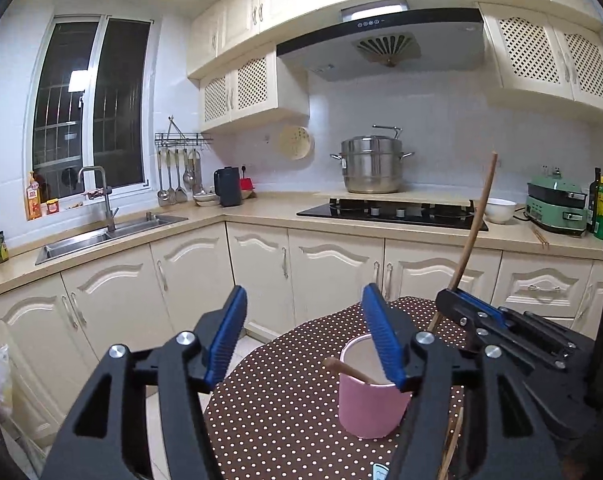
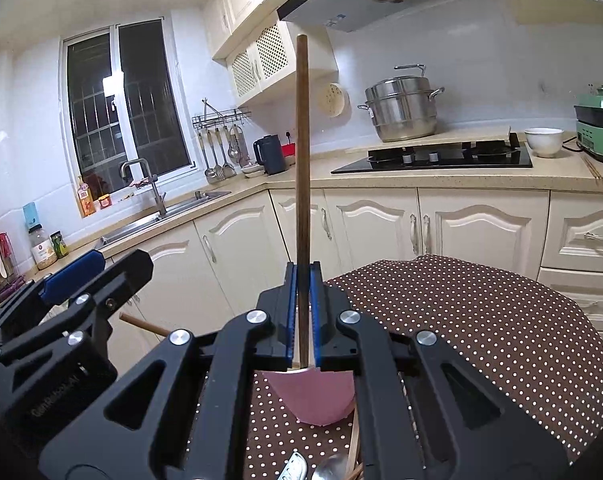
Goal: Organize utensils
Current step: 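Lower the chopstick into the pink cup and open the right tool, then lower the left tool to the pile and grasp a chopstick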
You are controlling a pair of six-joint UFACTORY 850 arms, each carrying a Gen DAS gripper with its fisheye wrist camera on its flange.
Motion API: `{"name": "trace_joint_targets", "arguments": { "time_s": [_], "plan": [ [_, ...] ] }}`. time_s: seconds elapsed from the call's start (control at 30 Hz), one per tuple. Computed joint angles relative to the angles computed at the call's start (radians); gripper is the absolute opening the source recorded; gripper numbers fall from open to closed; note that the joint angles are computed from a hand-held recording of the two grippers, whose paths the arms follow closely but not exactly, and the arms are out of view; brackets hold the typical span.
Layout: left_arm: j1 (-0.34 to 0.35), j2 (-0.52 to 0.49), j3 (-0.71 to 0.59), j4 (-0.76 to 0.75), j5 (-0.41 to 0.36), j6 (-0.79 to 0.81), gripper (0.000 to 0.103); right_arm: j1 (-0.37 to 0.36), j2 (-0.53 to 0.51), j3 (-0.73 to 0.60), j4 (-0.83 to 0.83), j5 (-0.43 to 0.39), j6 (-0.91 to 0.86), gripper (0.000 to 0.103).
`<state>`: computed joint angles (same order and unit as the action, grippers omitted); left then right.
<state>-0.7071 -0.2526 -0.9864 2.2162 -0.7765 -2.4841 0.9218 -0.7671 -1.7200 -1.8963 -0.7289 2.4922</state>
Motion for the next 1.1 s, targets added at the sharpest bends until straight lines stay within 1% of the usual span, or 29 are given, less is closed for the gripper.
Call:
{"name": "trace_joint_targets", "arguments": {
  "time_s": [0.1, 0.17, 0.2, 0.23, 0.27, 0.4, 0.47, 0.6, 0.67, 0.73, 0.77, 0.8, 0.9, 0.93, 0.97, 1.0, 1.03, 1.07, 1.1],
  "plan": [
    [0.002, 0.004, 0.0, -0.004, 0.011, 0.0, 0.061, 0.004, 0.0, -0.005, 0.033, -0.014, -0.021, 0.008],
    [0.001, 0.009, 0.005, -0.008, 0.013, -0.002, 0.061, 0.007, 0.003, -0.001, 0.037, -0.021, -0.024, 0.014],
    [0.001, 0.011, 0.007, -0.012, 0.014, -0.002, 0.062, 0.009, 0.006, 0.004, 0.036, -0.03, -0.021, 0.024],
    [0.0, 0.015, 0.009, -0.02, 0.017, 0.004, 0.062, 0.012, 0.009, 0.01, 0.031, -0.038, -0.013, 0.039],
    [0.001, 0.016, 0.01, -0.021, 0.02, 0.003, 0.062, 0.014, 0.015, 0.018, 0.024, -0.05, -0.004, 0.046],
    [0.004, 0.034, 0.023, -0.018, 0.031, -0.012, 0.064, 0.019, 0.042, 0.048, 0.025, -0.07, 0.004, 0.047],
    [0.004, 0.043, 0.029, -0.022, 0.036, -0.011, 0.064, 0.022, 0.056, 0.062, 0.034, -0.08, -0.004, 0.05],
    [0.007, 0.058, 0.037, -0.025, 0.083, 0.005, 0.064, 0.025, 0.106, 0.125, 0.061, -0.1, -0.044, 0.053],
    [0.013, 0.062, 0.035, -0.034, 0.132, 0.027, 0.064, 0.025, 0.129, 0.156, 0.09, -0.104, -0.076, 0.054],
    [0.022, 0.06, 0.024, -0.052, 0.216, 0.061, 0.064, 0.023, 0.155, 0.194, 0.12, -0.094, -0.095, 0.055],
    [0.025, 0.059, 0.022, -0.059, 0.245, 0.075, 0.064, 0.021, 0.168, 0.213, 0.142, -0.087, -0.109, 0.055],
    [0.028, 0.053, 0.014, -0.074, 0.287, 0.101, 0.064, 0.017, 0.178, 0.224, 0.182, -0.073, -0.14, 0.058],
    [0.038, 0.023, -0.022, -0.179, 0.408, 0.231, 0.064, 0.008, 0.2, 0.26, 0.273, -0.026, -0.205, 0.059],
    [0.044, 0.007, -0.041, -0.262, 0.464, 0.32, 0.064, 0.003, 0.205, 0.271, 0.309, 0.001, -0.231, 0.059],
    [0.049, -0.003, -0.051, -0.324, 0.502, 0.382, 0.064, 0.0, 0.208, 0.279, 0.325, 0.016, -0.24, 0.059],
    [0.057, -0.018, -0.065, -0.42, 0.552, 0.486, 0.064, -0.005, 0.213, 0.295, 0.351, 0.039, -0.249, 0.059],
    [0.062, -0.029, -0.078, -0.52, 0.581, 0.591, 0.064, -0.007, 0.215, 0.303, 0.372, 0.052, -0.258, 0.059],
    [0.07, -0.047, -0.086, -0.611, 0.634, 0.696, 0.064, -0.015, 0.217, 0.316, 0.411, 0.086, -0.276, 0.059],
    [0.072, -0.065, -0.093, -0.703, 0.663, 0.8, 0.063, -0.02, 0.221, 0.33, 0.416, 0.111, -0.264, 0.059]
  ]
}}
